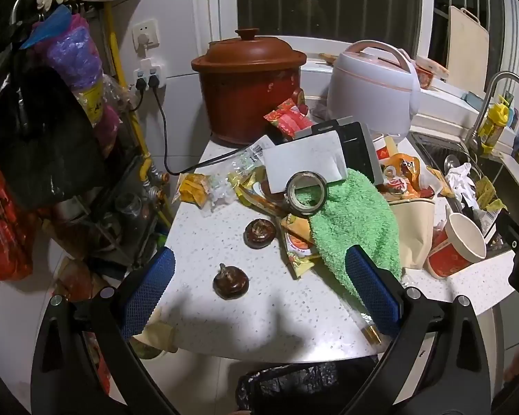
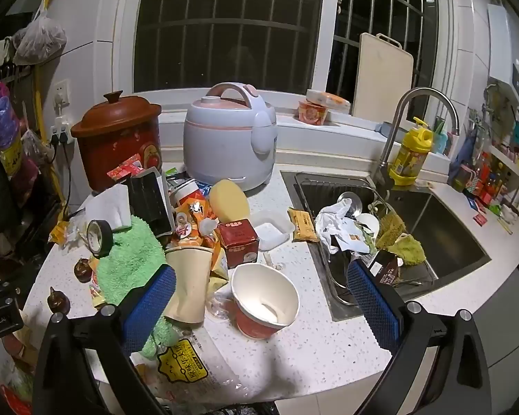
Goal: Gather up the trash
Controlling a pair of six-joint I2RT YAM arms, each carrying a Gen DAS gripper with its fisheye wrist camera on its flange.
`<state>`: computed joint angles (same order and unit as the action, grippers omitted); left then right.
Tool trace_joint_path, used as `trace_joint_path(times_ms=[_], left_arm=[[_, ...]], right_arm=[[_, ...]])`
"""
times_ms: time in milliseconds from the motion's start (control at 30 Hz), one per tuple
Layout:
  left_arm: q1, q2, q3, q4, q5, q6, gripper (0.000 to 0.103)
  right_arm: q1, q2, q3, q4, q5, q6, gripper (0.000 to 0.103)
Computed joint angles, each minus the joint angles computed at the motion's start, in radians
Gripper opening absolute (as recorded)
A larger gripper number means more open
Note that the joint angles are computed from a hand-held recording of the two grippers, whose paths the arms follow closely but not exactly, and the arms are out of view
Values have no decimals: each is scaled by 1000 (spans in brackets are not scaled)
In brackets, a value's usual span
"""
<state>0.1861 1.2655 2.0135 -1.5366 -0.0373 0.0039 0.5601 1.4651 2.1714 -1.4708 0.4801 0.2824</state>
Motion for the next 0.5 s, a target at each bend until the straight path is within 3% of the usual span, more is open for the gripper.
trace_joint_path(times_ms=[500], left_arm=[[41,-13,-3,-5,36,22,96]], right_arm=[[9,1,3,-10,8,-2,98]])
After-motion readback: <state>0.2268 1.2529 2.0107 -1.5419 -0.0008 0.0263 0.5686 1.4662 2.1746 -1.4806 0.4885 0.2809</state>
